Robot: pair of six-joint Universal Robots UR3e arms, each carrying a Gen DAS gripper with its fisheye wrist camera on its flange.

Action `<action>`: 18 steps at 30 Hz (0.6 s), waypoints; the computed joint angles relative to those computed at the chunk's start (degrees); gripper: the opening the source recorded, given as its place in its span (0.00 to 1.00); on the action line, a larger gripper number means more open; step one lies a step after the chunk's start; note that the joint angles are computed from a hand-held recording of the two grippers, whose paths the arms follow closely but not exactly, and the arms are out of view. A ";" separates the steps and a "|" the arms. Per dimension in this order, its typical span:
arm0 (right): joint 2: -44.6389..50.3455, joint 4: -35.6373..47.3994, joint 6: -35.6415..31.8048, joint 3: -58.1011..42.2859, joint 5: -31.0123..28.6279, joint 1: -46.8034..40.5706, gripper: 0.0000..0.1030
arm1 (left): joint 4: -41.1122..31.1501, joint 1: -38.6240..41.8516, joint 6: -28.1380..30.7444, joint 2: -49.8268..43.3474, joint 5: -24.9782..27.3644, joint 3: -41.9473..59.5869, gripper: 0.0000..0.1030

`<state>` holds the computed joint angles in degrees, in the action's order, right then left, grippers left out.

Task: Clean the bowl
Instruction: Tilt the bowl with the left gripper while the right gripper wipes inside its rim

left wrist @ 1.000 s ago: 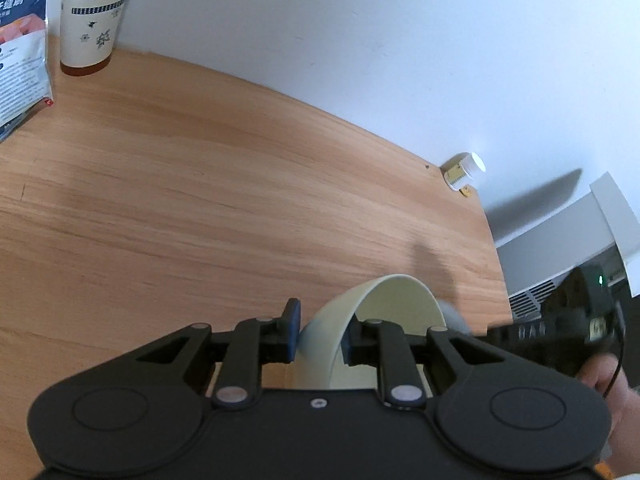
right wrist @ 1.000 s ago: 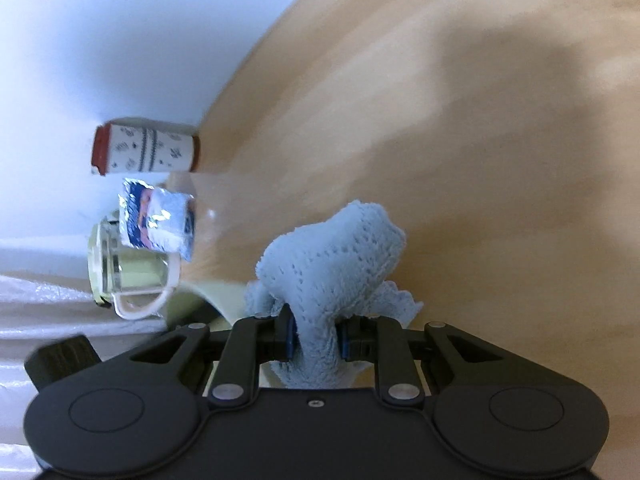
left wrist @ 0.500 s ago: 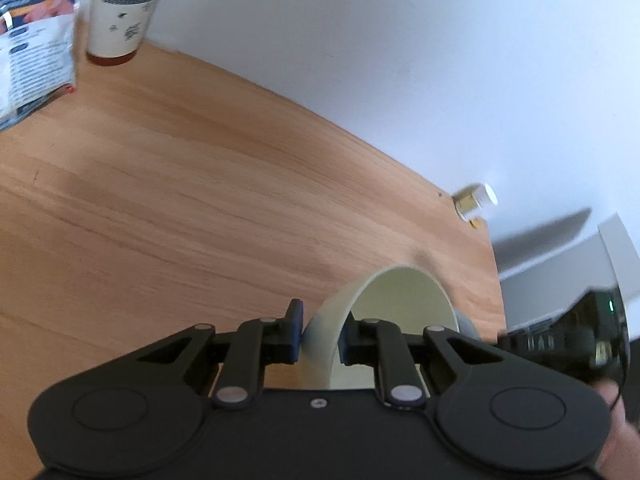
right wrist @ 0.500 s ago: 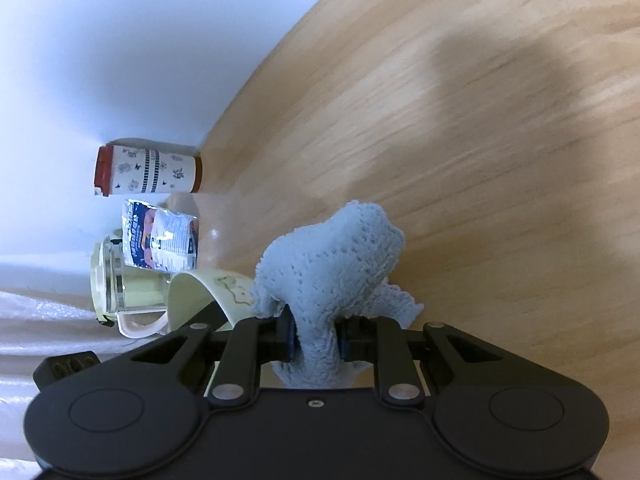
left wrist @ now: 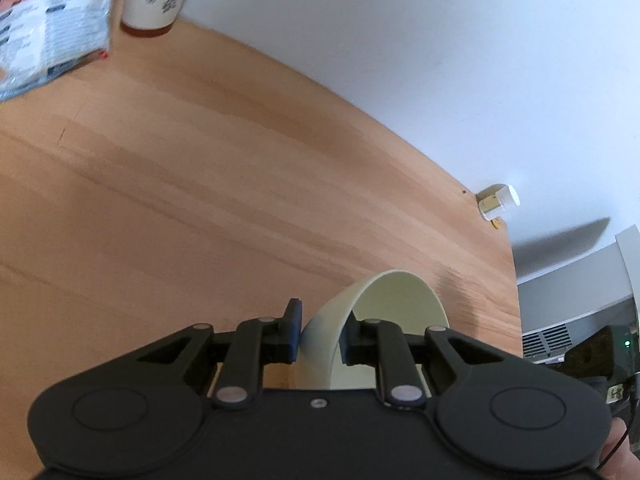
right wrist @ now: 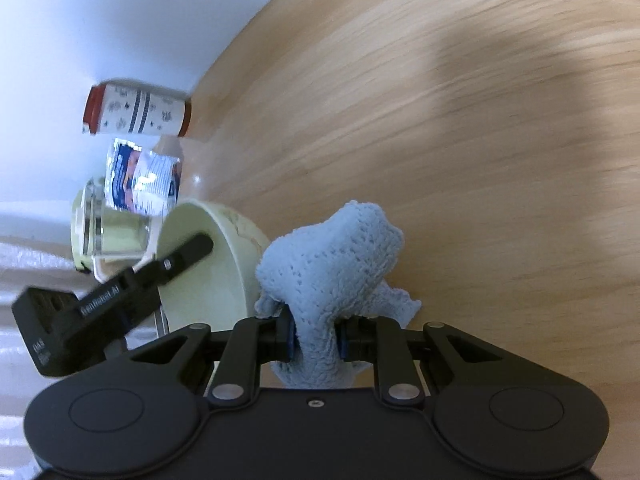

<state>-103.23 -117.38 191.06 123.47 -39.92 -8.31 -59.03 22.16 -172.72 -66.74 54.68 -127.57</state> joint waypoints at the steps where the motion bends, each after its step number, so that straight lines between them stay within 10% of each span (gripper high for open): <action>1: -0.16 0.15 -0.13 -0.05 -0.14 -0.13 0.22 | 0.29 0.37 -0.64 0.57 0.05 -0.98 0.16; 18: 2.15 -4.11 1.52 -3.79 -3.77 1.35 0.22 | -10.29 6.90 2.66 8.68 -0.05 -3.90 0.15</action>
<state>-101.07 -121.49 192.58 119.68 -43.69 -6.96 -69.31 29.06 -170.05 -58.06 54.62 -131.47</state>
